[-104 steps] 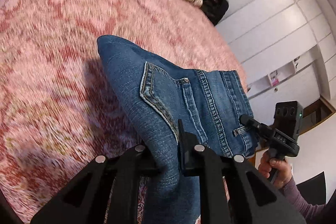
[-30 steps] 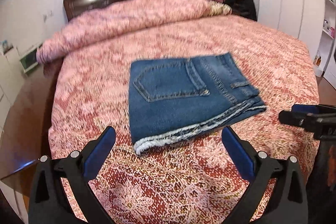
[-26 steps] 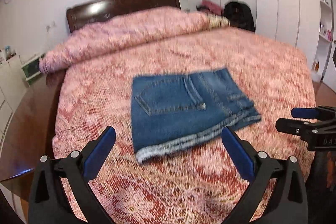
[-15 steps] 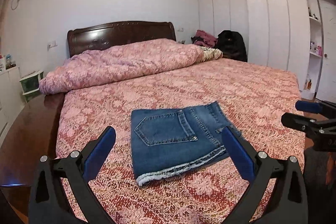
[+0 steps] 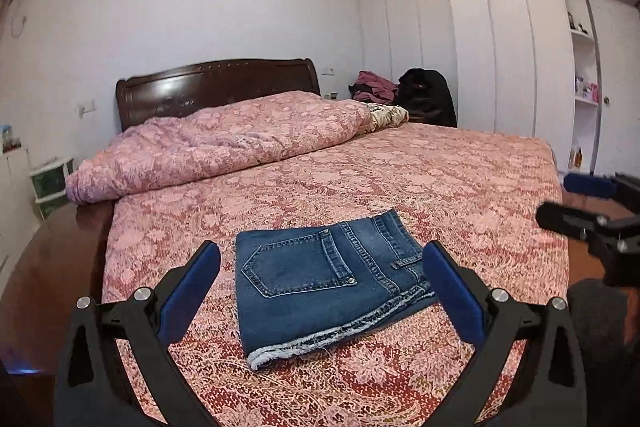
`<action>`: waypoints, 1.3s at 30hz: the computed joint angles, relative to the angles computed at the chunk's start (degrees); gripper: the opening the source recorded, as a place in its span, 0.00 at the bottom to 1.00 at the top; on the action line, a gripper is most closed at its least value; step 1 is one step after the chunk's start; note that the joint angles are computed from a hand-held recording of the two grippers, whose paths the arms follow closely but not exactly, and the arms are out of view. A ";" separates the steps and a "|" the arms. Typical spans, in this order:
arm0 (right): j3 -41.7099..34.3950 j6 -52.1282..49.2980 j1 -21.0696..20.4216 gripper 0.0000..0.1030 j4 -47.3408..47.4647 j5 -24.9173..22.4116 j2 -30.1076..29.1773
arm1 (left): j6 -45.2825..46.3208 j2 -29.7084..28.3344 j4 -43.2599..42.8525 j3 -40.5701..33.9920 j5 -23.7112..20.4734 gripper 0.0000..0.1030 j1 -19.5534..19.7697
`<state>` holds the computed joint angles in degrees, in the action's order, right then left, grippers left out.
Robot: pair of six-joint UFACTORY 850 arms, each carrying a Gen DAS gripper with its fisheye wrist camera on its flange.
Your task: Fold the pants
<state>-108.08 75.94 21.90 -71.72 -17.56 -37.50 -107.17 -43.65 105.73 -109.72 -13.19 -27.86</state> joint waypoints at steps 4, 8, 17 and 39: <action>-0.70 -4.19 0.14 0.84 3.08 0.28 -0.42 | -2.36 0.02 0.63 -0.33 0.67 0.98 0.30; -1.24 -6.49 0.15 0.84 5.27 -0.15 -0.76 | -13.69 0.83 12.14 0.94 1.69 0.98 0.30; -1.38 -6.21 -0.27 0.84 7.28 -0.74 -0.95 | -17.01 1.07 14.29 1.58 2.41 0.98 0.73; -1.85 -9.96 -0.55 0.84 11.41 -0.63 -1.18 | -11.96 0.39 9.76 0.68 3.93 0.98 0.69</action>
<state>-109.93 65.98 21.35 -60.31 -18.20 -38.68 -119.13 -43.26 115.50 -109.04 -9.26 -27.17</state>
